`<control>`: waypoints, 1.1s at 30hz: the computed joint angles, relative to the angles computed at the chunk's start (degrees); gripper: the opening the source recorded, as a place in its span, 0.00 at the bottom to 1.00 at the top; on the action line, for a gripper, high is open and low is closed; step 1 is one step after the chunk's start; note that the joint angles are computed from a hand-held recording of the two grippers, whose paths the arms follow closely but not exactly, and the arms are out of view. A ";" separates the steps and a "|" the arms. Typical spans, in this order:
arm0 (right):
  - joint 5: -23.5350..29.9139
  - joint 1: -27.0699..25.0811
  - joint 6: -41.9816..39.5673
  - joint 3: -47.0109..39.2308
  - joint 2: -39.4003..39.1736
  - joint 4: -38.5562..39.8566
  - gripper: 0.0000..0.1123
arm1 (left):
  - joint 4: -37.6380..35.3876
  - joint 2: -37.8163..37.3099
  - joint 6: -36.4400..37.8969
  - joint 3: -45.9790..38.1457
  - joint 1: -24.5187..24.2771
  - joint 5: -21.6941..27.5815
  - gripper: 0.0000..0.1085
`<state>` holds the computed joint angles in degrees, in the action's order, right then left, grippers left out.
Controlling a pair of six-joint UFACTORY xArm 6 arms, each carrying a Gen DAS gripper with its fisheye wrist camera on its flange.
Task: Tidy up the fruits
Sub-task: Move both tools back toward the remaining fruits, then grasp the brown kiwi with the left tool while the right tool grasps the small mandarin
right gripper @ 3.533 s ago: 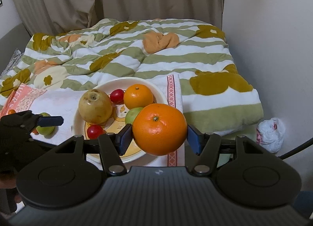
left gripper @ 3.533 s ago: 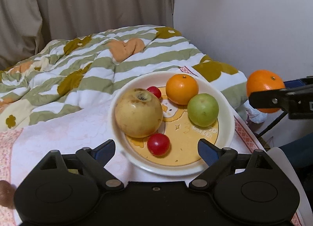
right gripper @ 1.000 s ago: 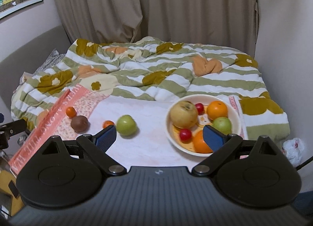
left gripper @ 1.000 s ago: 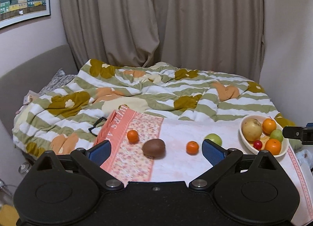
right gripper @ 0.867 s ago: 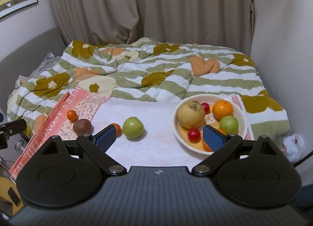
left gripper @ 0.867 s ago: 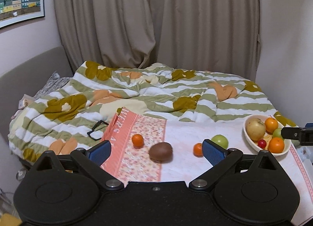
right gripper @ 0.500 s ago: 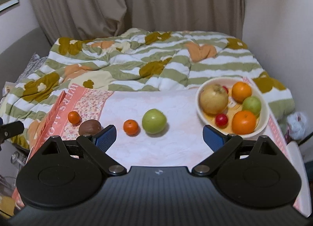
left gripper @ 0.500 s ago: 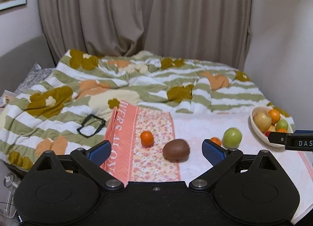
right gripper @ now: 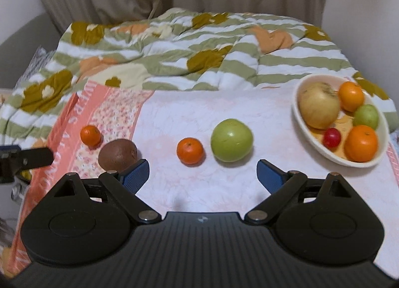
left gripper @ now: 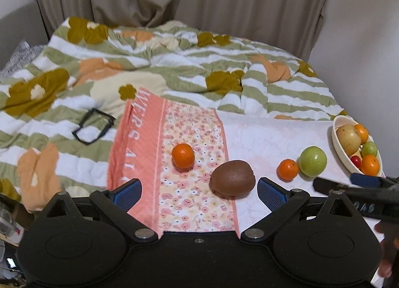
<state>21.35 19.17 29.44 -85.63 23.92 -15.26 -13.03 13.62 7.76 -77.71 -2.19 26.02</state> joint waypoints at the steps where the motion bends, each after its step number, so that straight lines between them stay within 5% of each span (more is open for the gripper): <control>1: -0.10 0.04 -2.40 -0.71 1.10 1.86 0.92 | 0.13 1.03 -0.59 -1.15 0.00 0.87 0.93; 13: -1.03 0.03 -30.49 -6.30 9.20 18.95 0.86 | -0.08 14.87 -5.42 -17.79 -1.84 11.84 0.91; 17: 0.46 0.32 -40.98 -8.88 11.36 25.68 0.74 | 0.80 17.67 -5.72 -21.14 -2.38 13.91 0.84; 28: -0.23 0.28 -42.99 -11.53 13.93 26.26 0.72 | 0.68 21.41 -6.34 -25.64 -3.07 16.08 0.65; 33: -2.34 0.61 -41.42 -11.49 14.51 24.88 0.69 | 1.43 21.53 -6.19 -25.55 -3.35 15.32 0.64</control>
